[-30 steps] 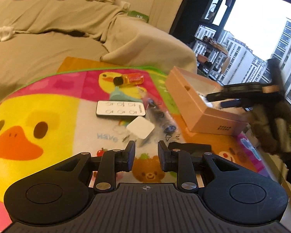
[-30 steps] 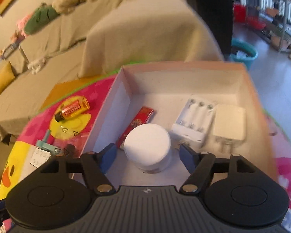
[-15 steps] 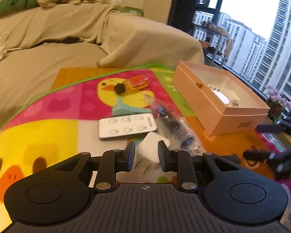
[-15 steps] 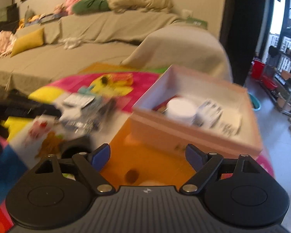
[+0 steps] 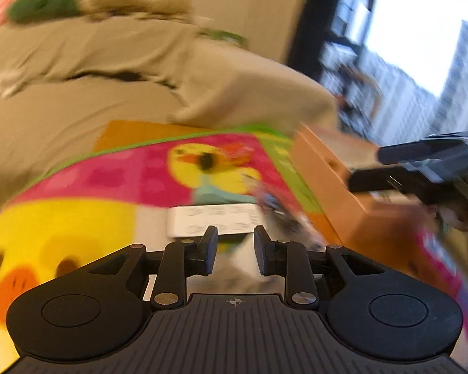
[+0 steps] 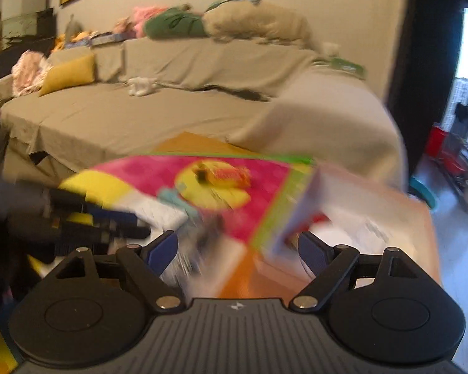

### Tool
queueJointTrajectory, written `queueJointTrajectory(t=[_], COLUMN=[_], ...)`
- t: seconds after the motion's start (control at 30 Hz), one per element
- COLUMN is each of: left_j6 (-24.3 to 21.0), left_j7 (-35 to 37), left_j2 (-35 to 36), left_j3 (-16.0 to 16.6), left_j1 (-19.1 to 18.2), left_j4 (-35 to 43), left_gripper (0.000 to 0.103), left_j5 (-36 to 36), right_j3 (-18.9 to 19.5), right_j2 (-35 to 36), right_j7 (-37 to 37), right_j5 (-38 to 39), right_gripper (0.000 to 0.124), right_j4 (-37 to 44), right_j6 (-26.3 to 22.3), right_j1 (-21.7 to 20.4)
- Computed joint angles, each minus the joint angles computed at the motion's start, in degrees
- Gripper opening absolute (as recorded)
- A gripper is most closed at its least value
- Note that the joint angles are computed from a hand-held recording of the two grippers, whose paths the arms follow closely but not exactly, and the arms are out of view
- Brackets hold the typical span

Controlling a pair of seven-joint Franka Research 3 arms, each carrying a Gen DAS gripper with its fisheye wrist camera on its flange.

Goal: Organize rigid objects
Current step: 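Grasp the small white plug adapter with the left tool while the right tool grasps the amber bottle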

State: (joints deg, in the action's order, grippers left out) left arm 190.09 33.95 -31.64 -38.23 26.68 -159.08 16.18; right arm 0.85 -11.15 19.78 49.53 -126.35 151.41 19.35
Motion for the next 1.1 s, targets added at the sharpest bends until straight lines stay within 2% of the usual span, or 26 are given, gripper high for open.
queueJointTrajectory(t=[0.07,0.17,0.23,0.3,0.43,0.57,0.67,0.73,0.8,0.87,0.93,1.03,1.07,1.1], left_j6=[3.1,7.4,11.2,15.5,17.9,19.2,19.8,19.7,19.8,19.6,17.7,13.0,10.4,7.8], left_j7=[-2.3,-2.6,-2.8,-2.6,-0.5,1.8,3.7,5.1,6.6,8.3,10.7,17.7,20.7,22.9], left_j2=[-1.3,-1.8,-0.3,0.2,1.9,2.9,3.3,3.7,3.8,4.1,4.4,4.5,3.9,2.9], left_j3=[-0.9,-0.7,2.0,1.2,2.9,3.8,4.7,5.1,5.2,5.7,7.1,7.8,5.5,1.9], left_j1=[1.2,0.5,-1.8,-1.1,-3.1,-5.0,-6.6,-7.5,-8.3,-9.4,-11.0,-12.4,-10.9,-8.1], left_j4=[-3.1,-6.9,-8.7,-10.0,-10.4,-10.7,-11.0,-11.0,-11.1,-10.8,-9.9,-7.2,-5.8,-4.4], left_gripper=[0.028,0.028,0.028,0.028,0.028,0.028,0.028,0.028,0.028,0.028,0.028,0.028,0.028,0.028], left_j5=[-2.2,-5.3,-7.1,-10.0,-12.5,-15.3,-17.3,-18.7,-20.2,-21.2,-20.8,-18.3,-18.1,-18.2], right_j3=[2.7,4.7,5.0,4.8,2.9,3.6,5.7,7.5,9.0,7.9,5.2,1.3,0.4,-0.2], right_j2=[5.8,15.9,21.0,25.5,31.5,34.8,32.4,27.5,20.7,14.2,6.9,-0.3,-2.1,-3.7], right_j7=[9.7,23.3,29.9,34.8,42.7,45.5,42.5,37.2,28.3,20.6,13.0,7.7,7.0,6.5], right_j5=[-7.9,-19.5,-25.1,-31.4,-42.6,-42.3,-37.7,-31.9,-21.9,-13.3,-5.8,-2.0,-2.1,-2.7], right_gripper=[0.085,0.085,0.085,0.085,0.085,0.082,0.081,0.081,0.081,0.081,0.081,0.081,0.081,0.081], right_j4=[6.5,17.4,23.2,27.6,33.2,37.8,35.8,30.3,23.9,17.9,10.5,2.0,-0.6,-3.3], right_j6=[-0.8,-2.3,-3.8,-4.0,-5.3,-9.7,-10.6,-8.2,-8.3,-9.1,-8.3,-5.7,-4.3,-2.1], right_j1=[-0.5,0.4,1.3,3.0,6.2,5.1,2.6,0.2,-3.1,-4.6,-4.9,-4.7,-4.8,-5.0])
